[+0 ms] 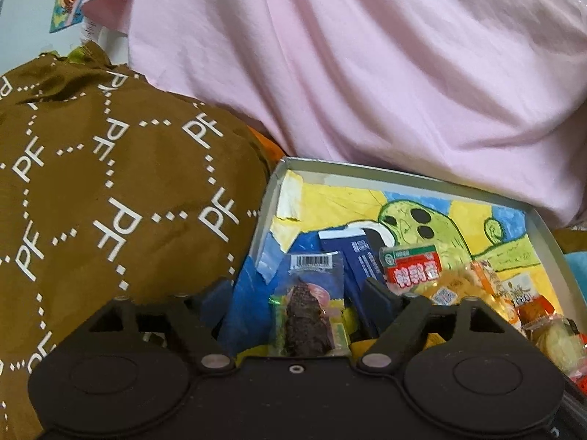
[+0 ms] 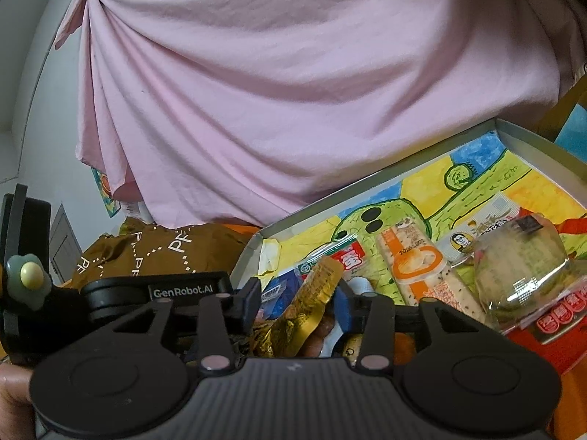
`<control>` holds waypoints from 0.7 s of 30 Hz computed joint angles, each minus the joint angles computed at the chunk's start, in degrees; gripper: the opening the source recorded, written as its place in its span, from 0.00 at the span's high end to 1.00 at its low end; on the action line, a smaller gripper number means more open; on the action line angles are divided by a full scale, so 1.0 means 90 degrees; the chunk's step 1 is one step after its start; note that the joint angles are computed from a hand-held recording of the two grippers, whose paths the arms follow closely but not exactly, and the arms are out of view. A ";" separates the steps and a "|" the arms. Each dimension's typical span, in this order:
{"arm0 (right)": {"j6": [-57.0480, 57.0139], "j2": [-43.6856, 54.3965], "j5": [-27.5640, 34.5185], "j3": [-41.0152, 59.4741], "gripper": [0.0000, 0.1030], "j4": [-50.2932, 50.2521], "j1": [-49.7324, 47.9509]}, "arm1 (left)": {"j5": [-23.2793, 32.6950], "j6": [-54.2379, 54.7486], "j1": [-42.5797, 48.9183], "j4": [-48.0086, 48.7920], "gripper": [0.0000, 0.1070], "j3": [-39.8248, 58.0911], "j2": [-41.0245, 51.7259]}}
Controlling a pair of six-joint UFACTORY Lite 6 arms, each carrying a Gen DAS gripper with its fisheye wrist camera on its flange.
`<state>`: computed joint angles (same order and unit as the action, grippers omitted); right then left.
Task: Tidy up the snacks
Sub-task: 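Lower and open left tool into the tray while right tool releases the gold pack there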
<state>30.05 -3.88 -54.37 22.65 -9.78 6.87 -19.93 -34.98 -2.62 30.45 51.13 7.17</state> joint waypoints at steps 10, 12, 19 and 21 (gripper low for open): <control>-0.0399 -0.0181 0.0076 -0.0062 0.33 0.0311 0.0109 | -0.0039 0.0530 0.0095 -0.0875 0.08 -0.0160 -0.0237; -0.0549 -0.0325 0.0224 -0.0093 0.27 0.0458 0.0169 | -0.0019 0.0603 0.0128 -0.1002 0.07 -0.0244 -0.0345; -0.1580 -0.1213 0.0892 -0.0348 0.10 0.1408 0.0501 | 0.0112 0.0621 0.0300 -0.1115 0.05 -0.0554 -0.0897; -0.1868 -0.1471 0.1048 -0.0449 0.07 0.1686 0.0595 | 0.0177 0.0453 0.0378 -0.0939 0.05 -0.0657 -0.1104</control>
<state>13.24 -17.12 -44.94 18.61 5.40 12.22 -18.35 -30.91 0.79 22.01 45.21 -2.76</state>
